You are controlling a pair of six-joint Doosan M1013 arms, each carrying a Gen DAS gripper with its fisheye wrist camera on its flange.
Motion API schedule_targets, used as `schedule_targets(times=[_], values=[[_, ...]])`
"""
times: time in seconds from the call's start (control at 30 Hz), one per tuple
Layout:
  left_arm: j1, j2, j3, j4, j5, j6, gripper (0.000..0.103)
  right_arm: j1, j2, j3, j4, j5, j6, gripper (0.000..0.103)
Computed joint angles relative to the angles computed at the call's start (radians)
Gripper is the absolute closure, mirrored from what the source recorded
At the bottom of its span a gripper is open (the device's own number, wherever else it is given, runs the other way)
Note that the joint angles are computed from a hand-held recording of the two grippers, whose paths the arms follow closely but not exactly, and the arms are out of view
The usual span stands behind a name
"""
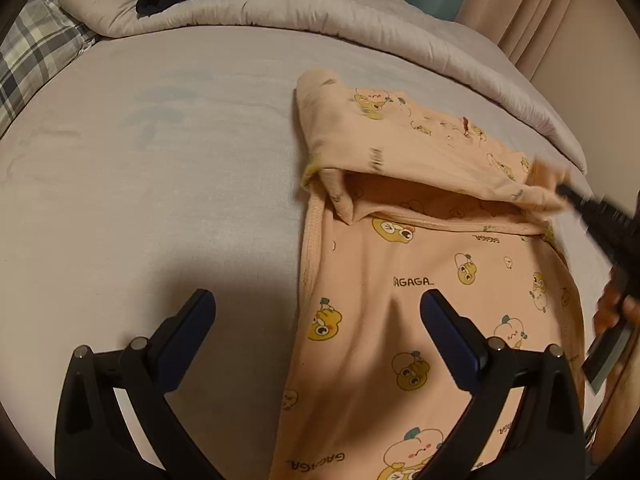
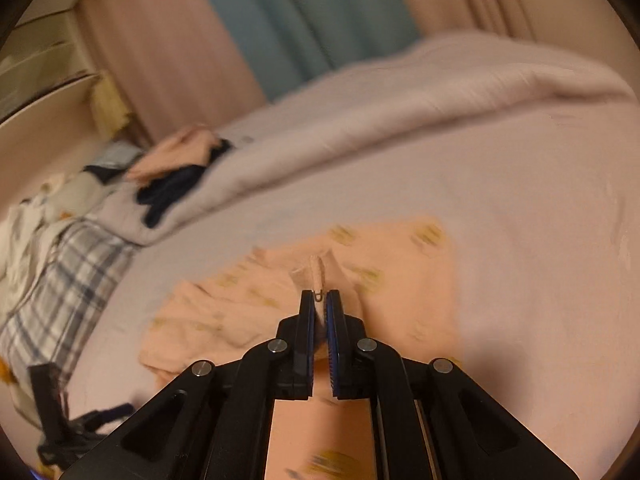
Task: Fold small clothes
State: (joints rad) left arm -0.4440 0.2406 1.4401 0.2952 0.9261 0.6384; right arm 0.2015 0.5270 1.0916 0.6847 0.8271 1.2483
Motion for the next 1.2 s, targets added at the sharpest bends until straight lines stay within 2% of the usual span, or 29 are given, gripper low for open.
schedule_targets(times=[0.07, 0.1, 0.2, 0.3, 0.37, 0.47, 0.53, 0.6, 0.63, 0.7, 0.8, 0.87, 0.93, 0.97, 1.0, 1.03, 1.13, 1.2], values=[[0.001, 0.002, -0.006, 0.001, 0.005, -0.002, 0.001, -0.011, 0.019, -0.011, -0.011, 0.071, 0.063, 0.096], [0.004, -0.001, -0.009, 0.0, 0.001, -0.002, 0.001, -0.02, 0.025, -0.013, 0.019, 0.104, 0.08, 0.087], [0.008, -0.014, -0.014, 0.018, -0.033, -0.019, 0.001, -0.041, 0.01, 0.023, 0.112, 0.097, 0.103, 0.07], [0.022, -0.022, -0.033, 0.034, -0.072, -0.025, 0.001, -0.052, 0.018, 0.0, 0.17, 0.117, 0.103, 0.065], [0.037, -0.019, -0.053, 0.025, -0.099, -0.021, 0.001, -0.046, 0.023, -0.018, 0.161, 0.124, 0.095, 0.065], [0.067, -0.011, -0.08, -0.05, -0.209, 0.027, 0.001, -0.036, 0.031, -0.041, 0.105, 0.157, 0.108, 0.065], [0.103, 0.018, -0.115, -0.216, -0.251, 0.142, 0.001, -0.019, 0.052, -0.078, -0.007, 0.188, 0.164, 0.065], [0.134, 0.053, -0.151, -0.352, -0.245, 0.22, 0.003, -0.013, 0.066, -0.095, -0.051, 0.207, 0.173, 0.065], [0.146, 0.064, -0.158, -0.399, -0.248, 0.239, 0.004, -0.014, 0.066, -0.096, -0.058, 0.207, 0.17, 0.068], [0.174, 0.087, -0.162, -0.543, -0.255, 0.3, 0.01, -0.01, 0.067, -0.098, -0.085, 0.201, 0.154, 0.09], [0.195, 0.115, -0.16, -0.662, -0.233, 0.346, 0.017, -0.022, 0.062, -0.098, -0.067, 0.197, 0.14, 0.093], [0.195, 0.134, -0.173, -0.638, -0.185, 0.316, 0.02, -0.03, 0.041, -0.071, -0.038, 0.133, 0.112, 0.093], [0.188, 0.161, -0.198, -0.571, -0.096, 0.26, 0.03, -0.034, 0.023, -0.043, -0.024, 0.074, 0.088, 0.093], [0.184, 0.16, -0.193, -0.55, -0.098, 0.248, 0.036, -0.031, 0.025, -0.047, -0.058, 0.06, 0.106, 0.093], [0.18, 0.15, -0.177, -0.534, -0.132, 0.245, 0.035, -0.024, 0.026, -0.049, -0.092, 0.05, 0.122, 0.093], [0.177, 0.146, -0.175, -0.526, -0.135, 0.244, 0.035, -0.022, 0.029, -0.051, -0.117, 0.053, 0.129, 0.093], [0.16, 0.154, -0.204, -0.419, -0.076, 0.209, 0.037, -0.02, 0.066, -0.096, -0.178, 0.15, 0.174, 0.093], [0.152, 0.147, -0.207, -0.356, -0.071, 0.172, 0.037, -0.032, 0.067, -0.089, -0.129, 0.155, 0.16, 0.091]])
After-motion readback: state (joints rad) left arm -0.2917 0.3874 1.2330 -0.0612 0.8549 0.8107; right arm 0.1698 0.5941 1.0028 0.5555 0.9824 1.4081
